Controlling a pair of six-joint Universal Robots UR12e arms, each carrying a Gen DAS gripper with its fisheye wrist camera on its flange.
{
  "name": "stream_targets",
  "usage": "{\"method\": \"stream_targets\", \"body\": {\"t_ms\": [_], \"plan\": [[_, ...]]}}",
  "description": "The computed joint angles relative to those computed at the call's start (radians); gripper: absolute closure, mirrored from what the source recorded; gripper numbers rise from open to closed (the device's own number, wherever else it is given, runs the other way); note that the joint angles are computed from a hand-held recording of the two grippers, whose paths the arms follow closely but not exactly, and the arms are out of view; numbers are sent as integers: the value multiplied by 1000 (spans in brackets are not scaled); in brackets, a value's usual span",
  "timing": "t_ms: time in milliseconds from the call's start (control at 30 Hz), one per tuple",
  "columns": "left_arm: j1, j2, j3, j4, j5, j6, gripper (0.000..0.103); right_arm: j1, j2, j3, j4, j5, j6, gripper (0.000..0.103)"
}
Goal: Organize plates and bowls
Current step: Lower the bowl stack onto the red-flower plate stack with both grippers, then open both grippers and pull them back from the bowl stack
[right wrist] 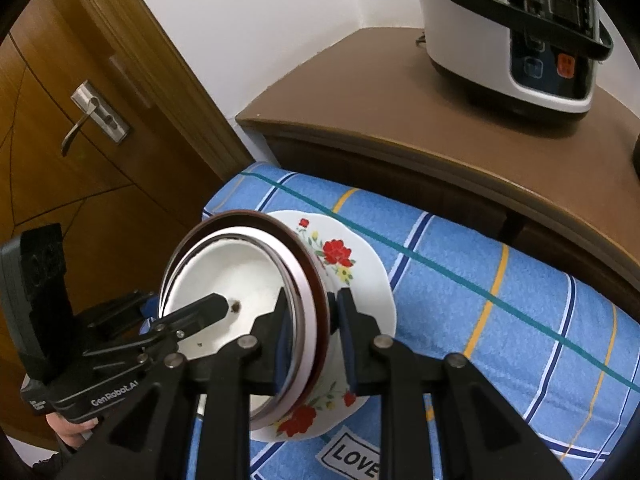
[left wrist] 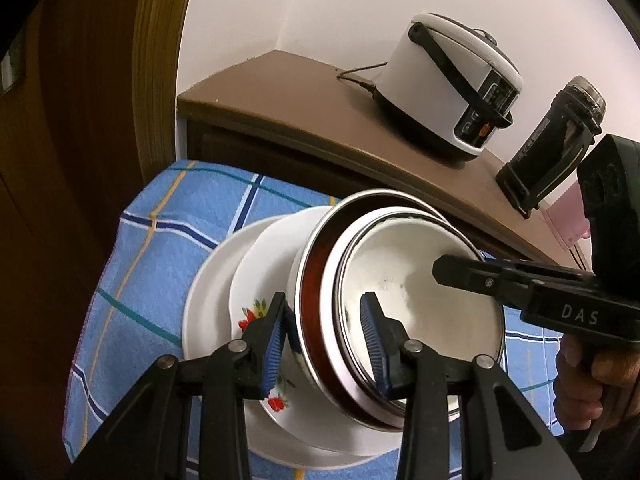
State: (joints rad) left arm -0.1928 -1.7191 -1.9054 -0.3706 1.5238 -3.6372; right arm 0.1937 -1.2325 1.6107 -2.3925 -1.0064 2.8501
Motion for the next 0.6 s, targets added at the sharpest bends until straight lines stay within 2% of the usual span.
{"method": "stream_targets", "body": {"t_ms": [167, 300, 467, 567, 600], "plan": [[-7, -9, 4, 9, 45, 15, 63, 4, 8, -3, 10, 4, -4, 82], [-4, -15, 1, 14, 37, 10, 63, 6, 8, 3, -13, 8, -6, 82], [-11, -18, 1, 27, 62, 15, 63, 9, 5, 10, -33, -3, -12, 82], [-22, -18, 4, 25, 109, 16, 63, 13, -9, 43, -125, -29, -16, 80], [-28, -16, 4, 30, 140, 16, 63, 9, -16, 59, -173, -25, -8, 74]]}}
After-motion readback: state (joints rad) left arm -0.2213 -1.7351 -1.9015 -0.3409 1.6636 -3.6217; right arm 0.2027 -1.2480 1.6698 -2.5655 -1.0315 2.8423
